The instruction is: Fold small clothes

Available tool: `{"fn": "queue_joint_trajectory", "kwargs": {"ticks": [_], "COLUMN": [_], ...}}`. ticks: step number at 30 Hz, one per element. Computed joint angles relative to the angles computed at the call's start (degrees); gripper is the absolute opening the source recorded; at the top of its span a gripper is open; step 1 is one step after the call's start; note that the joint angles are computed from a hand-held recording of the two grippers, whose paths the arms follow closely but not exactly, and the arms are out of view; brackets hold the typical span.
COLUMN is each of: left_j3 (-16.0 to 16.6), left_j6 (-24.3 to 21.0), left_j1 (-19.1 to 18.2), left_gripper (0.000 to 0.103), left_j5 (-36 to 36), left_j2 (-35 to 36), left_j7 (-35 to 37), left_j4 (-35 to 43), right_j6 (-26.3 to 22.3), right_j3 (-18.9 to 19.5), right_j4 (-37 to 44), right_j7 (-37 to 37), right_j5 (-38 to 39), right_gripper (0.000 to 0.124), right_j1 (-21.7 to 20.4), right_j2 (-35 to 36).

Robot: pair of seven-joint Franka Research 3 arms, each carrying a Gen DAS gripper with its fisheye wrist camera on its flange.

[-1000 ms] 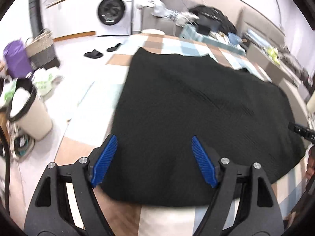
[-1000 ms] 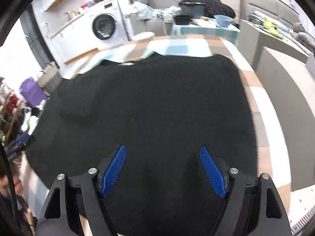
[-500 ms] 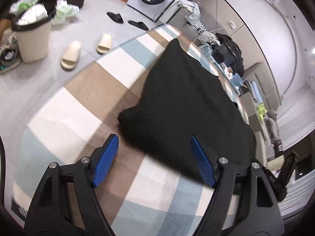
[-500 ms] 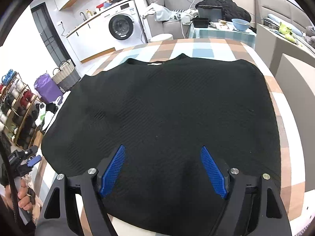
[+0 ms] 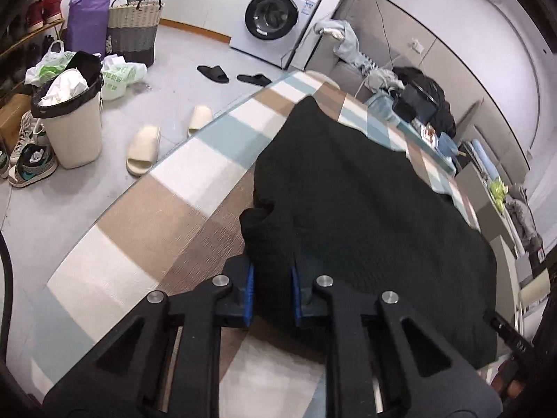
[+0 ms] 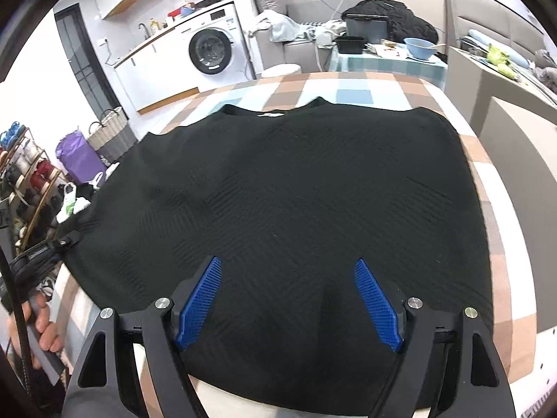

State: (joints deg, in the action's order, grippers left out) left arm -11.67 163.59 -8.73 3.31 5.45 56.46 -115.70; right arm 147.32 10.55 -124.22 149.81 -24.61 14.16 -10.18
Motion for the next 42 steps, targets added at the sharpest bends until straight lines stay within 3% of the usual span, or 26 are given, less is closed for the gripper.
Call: {"fn": "queue_joint_trajectory", "kwargs": {"ticks": [4,8,10,13,17,19,20,22,23,27,29,31,34,37,38,39,40,41,42], "left_j3": [0.70,1.07,0.43,-2.28,-12.63,-17.88,-22.02,-26.43,-26.96,-26.31,-27.28,-26.56,-23.13,-16.62,-14.72,-13.48,-12.40,-11.50,-10.85], "left_j6": [-0.16,-0.17,-0.09,1.16,2.69,0.38,-2.83,-9.62,-12.60,-17.83,-18.01,-14.86,-10.87,-7.62,-7.81,-8.04,-8.02,-8.14,-8.00], "left_j1": [-0.72,-2.71,-3.40,-4.45,-3.05,-1.75,-0.24,1.46,1.45,2.19,4.95,6.53,6.46,2.98,1.82,1.65,1.06,0.62,0.05], "left_gripper": [0.013,0.012,0.012,0.011,0.011,0.011,0.012,0.014,0.015,0.026,0.054,0.069,0.070,0.070,0.070,0.070,0.070,0.070,0.070], "left_j5": [5.23,17.91,20.36,16.40,0.46,-6.88,-11.75,-18.32,-19.99,-26.94,-34.42,-39.71,-42.22,-36.01,-34.19,-34.42,-34.33,-34.00,-33.47], "left_j2": [-0.97,-1.22,-1.41,2.35,8.34,10.65,12.78,15.93,16.57,15.48,13.76,11.36,8.23,8.00,8.23,8.21,8.54,8.68,8.87], "left_j7": [-3.10,-7.02,-5.67,3.65,27.51,37.41,44.70,53.18,54.90,57.15,60.85,63.28,62.67,54.37,51.98,51.81,51.50,51.27,50.84], "left_j4": [-0.28,3.27,5.15,11.60,18.84,21.16,22.84,25.47,26.11,25.35,23.64,20.78,17.63,16.72,16.98,16.80,17.01,17.19,17.36], "right_j6": [-1.16,-0.42,-0.12,0.54,-1.07,-2.15,-2.59,-3.63,-3.98,-1.67,3.27,9.03,17.11,20.28,20.01,18.62,18.20,16.72,16.94], "right_j3": [-0.26,-0.33,0.10,1.04,2.60,3.25,3.45,3.86,3.90,3.01,1.44,-0.81,-5.13,-11.78,-12.82,-12.78,-11.82,-10.01,-9.74], "right_j4": [-0.93,-2.25,-2.94,-4.45,-6.35,-7.32,-7.96,-8.77,-9.10,-10.45,-11.61,-12.57,-12.65,-9.53,-8.03,-6.41,-5.62,-4.15,-3.89], "right_j7": [0.10,0.46,1.41,4.07,7.46,9.08,9.87,11.18,11.43,10.37,8.35,4.50,-4.25,-18.89,-22.56,-24.24,-22.61,-22.07,-23.79], "right_j5": [1.47,2.38,1.60,0.00,-1.26,-1.63,-1.76,-1.75,-1.51,0.50,3.76,9.50,20.82,36.07,40.18,42.04,39.95,37.69,39.45], "right_gripper": [0.081,0.081,0.081,0.081,0.081,0.081,0.082,0.082,0.082,0.082,0.082,0.082,0.082,0.074,0.065,0.048,0.038,0.011,0.005], "right_j1": [-0.02,-0.29,-0.77,-1.99,-3.61,-4.41,-4.85,-5.70,-5.94,-6.06,-5.42,-3.99,0.66,9.23,10.83,10.97,10.05,8.18,8.32], "right_j2": [-0.21,-1.37,-2.35,-4.43,-7.39,-9.02,-9.95,-11.23,-11.64,-12.48,-12.17,-11.01,-7.61,-1.99,-0.10,1.51,2.28,3.12,3.09]}}
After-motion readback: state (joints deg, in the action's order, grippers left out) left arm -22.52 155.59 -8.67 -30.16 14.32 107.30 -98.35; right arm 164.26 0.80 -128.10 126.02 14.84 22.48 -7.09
